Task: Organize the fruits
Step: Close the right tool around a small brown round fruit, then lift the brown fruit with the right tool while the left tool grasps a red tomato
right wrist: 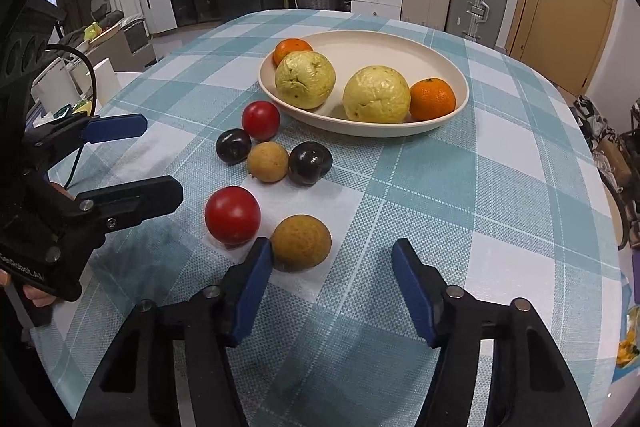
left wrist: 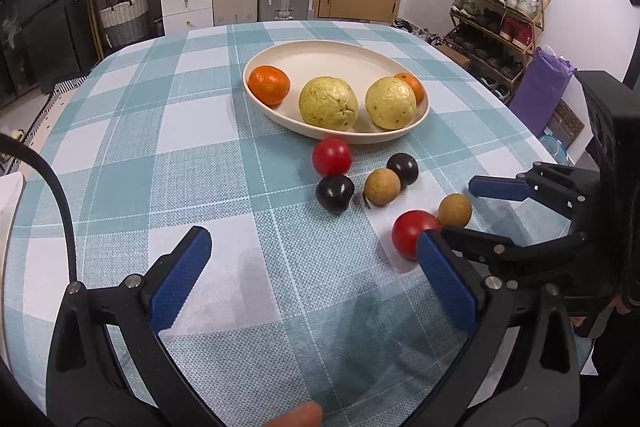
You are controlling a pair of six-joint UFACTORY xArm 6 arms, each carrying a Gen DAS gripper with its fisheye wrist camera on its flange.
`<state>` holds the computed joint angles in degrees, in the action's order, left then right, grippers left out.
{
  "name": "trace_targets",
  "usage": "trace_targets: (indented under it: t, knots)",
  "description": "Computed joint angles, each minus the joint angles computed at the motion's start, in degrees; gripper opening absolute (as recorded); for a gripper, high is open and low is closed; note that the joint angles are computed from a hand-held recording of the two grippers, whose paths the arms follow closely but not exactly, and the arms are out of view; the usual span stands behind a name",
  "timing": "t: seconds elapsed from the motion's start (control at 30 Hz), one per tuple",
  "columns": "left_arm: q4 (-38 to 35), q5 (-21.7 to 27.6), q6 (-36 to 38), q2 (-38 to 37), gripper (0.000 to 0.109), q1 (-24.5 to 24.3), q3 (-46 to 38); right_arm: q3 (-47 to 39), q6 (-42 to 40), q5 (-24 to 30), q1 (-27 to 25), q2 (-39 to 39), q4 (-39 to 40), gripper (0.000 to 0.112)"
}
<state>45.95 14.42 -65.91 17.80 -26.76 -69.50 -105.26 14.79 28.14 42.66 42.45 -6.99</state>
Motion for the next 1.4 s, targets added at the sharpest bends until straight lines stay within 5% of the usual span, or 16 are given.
trace_targets:
  t: [0.57, 0.73, 1.23, 1.4]
  knots:
    - [-2.8, -1.0, 2.0, 1.6, 0.102, -0.1, -0.6, -0.7, -4.8, -1.2, 0.3, 0.5, 7.2, 0.03]
    - [-4.1, -1.1, 2.8, 2.1, 0.102, -0.5, -1.0, 1.3, -6.9, -3.1, 0.3, -0.5, 12.3, 0.029]
    - [-17.0, 1.5, 15.2, 6.7, 0.102, -3.1, -6.1, 8.4, 4.6, -8.4, -1.5, -5.7, 5.2, 0.029]
    - [-19.8, 1.2, 19.1, 7.6, 0.091, -3.5, -7.2, 9.6, 5.9, -9.2, -1.8, -6.6, 4.1, 0.029]
